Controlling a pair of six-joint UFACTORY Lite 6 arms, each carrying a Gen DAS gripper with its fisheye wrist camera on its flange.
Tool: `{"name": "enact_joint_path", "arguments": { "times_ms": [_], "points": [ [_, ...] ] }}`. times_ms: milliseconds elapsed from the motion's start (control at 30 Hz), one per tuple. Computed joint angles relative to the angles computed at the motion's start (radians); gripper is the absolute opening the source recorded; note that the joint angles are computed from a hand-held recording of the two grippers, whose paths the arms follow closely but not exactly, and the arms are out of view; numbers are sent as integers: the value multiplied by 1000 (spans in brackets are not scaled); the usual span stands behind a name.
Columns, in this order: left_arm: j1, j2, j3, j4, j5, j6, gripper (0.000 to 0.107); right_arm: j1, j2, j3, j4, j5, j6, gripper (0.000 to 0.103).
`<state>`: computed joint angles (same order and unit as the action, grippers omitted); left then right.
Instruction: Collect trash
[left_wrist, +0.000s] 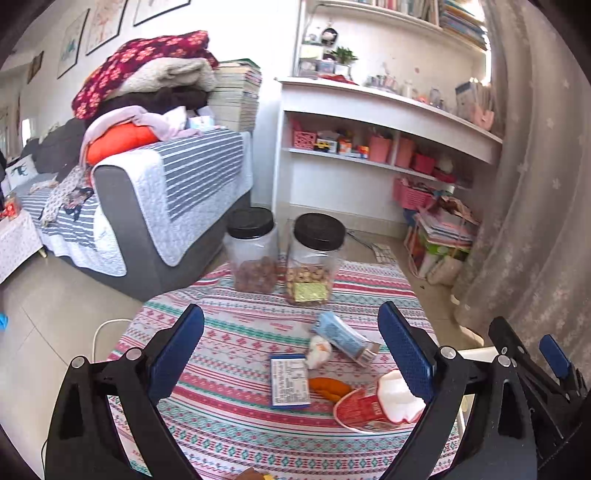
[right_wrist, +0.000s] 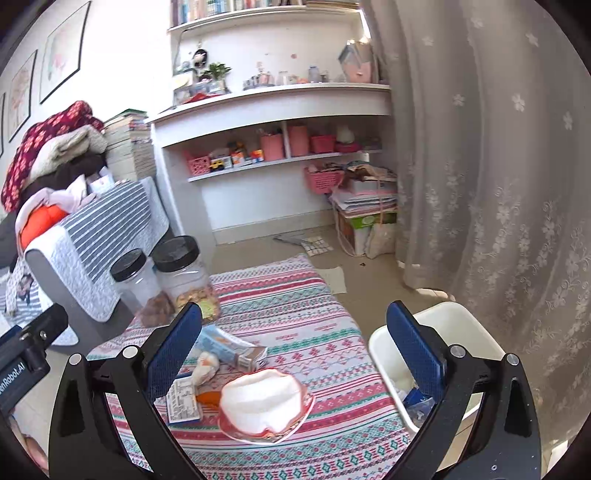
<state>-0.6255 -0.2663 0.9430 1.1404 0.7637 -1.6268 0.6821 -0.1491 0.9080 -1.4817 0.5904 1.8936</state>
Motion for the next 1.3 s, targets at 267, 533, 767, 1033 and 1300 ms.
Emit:
{"name": "enact_joint_path", "arguments": {
  "times_ms": [267,533,767,1033,1300],
  "points": [
    [108,-290,-211,9,51,83,96,242,158,170,18,181,-92,96],
    [321,-500,-340,-15,-16,205,96,344,331,401,108,267,-228,96],
    [569,-637,-411,-67,-161,317,96,411,465,585,130,339,-320,96],
    [875,-645,-391,-515,-377,774,96,444,550,710,156,380,-393,96],
    [966,-628,-374,-692,-408,925,96,445,593,775,168,390,-451,96]
  ]
}}
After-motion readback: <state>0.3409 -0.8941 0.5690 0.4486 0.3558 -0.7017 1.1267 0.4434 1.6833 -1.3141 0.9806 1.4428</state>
